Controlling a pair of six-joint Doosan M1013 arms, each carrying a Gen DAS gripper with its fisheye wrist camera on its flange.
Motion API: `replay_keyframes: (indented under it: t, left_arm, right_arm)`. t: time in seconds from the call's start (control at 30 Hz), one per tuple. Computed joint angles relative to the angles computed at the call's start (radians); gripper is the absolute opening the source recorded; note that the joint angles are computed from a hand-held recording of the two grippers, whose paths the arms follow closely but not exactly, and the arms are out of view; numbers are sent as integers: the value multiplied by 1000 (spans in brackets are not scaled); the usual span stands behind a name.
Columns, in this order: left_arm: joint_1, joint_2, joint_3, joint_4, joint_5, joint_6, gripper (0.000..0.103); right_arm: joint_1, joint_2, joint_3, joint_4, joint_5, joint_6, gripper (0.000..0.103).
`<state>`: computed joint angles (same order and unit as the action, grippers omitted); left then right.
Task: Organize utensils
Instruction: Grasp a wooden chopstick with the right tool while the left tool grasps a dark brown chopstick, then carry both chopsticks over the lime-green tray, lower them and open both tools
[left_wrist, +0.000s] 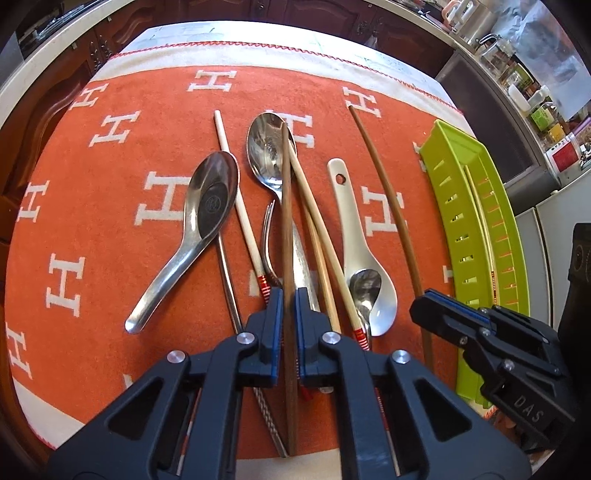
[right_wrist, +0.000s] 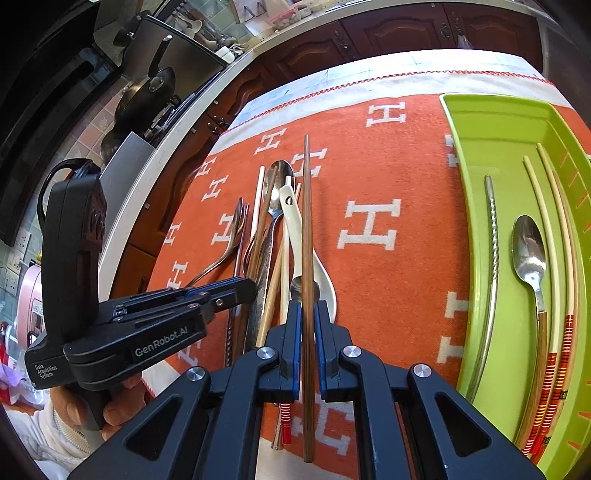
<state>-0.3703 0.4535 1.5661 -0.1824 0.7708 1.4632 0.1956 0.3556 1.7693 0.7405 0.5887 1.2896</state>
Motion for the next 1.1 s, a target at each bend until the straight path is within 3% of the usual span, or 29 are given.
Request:
replay_keyframes:
  t: [0.33,0.6,0.73,0.87,1.1]
  left_arm:
    - [10,-42,18,-63,-13,44,4]
    - [-21,-66,-26,-178,9,174,4]
    - [-56,-42,-87,-253,57,240,4]
    - [-98,-15,-137,-266,70,245,4]
    - [-152,57,-218,-246,134,159,4]
  right_arm:
    - [-12,-33,28,31,-28,-10,6]
    - [-29,-110,79,2,-83,50,6]
    - [-45,-160,112,-84,-125,151,6]
    - [-66,-206,139,-254,-155,319,6]
    - [-107,-225,153,-465,-113,494,6]
